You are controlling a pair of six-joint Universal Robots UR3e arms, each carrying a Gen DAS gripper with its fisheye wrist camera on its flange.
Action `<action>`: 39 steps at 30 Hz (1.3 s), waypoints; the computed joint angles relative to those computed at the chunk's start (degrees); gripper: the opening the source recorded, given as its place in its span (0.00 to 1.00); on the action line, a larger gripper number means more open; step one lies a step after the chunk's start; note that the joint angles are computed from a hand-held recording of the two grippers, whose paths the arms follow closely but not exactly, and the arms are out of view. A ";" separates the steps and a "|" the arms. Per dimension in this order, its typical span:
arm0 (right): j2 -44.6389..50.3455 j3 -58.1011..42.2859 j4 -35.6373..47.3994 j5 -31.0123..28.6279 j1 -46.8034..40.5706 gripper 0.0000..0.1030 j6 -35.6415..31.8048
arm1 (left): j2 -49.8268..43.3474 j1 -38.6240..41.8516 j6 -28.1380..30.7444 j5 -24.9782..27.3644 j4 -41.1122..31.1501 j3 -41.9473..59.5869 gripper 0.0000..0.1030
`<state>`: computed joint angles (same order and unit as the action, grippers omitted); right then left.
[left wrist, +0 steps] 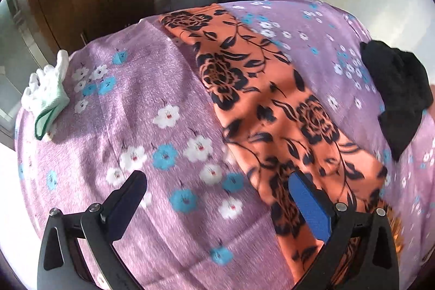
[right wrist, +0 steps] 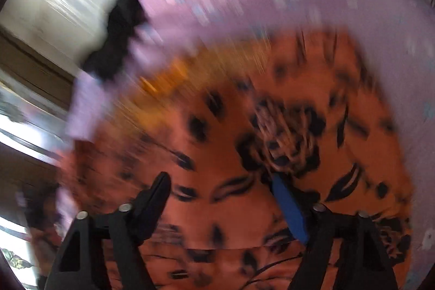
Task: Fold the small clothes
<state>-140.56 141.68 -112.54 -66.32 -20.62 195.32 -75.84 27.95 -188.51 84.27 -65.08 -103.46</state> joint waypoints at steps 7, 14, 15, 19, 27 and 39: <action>2.86 -1.58 -11.65 -4.56 9.06 0.74 5.65 | -2.25 6.25 2.33 -9.67 1.44 -1.14 0.64; 9.17 0.05 -17.84 -7.38 13.97 0.75 8.40 | -4.13 11.90 1.32 -17.55 5.90 -2.38 0.64; 9.54 0.06 -18.23 -7.41 13.99 0.75 8.29 | -4.65 12.23 0.95 -18.33 6.76 -2.51 0.64; 8.45 0.54 -17.62 -7.04 13.45 0.75 8.24 | -8.06 14.29 -0.39 -22.76 12.27 -2.79 0.64; 11.19 -0.26 -19.88 -8.72 15.41 0.75 9.59 | -14.64 13.89 -1.89 -24.38 17.63 0.14 0.42; -0.54 0.88 -10.45 -4.00 5.03 0.74 7.58 | -8.32 9.15 1.40 -23.00 21.52 -0.73 0.05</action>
<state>-141.10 142.56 -123.00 -70.32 -15.58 202.91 -84.16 37.11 -187.11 61.27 -43.55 -104.19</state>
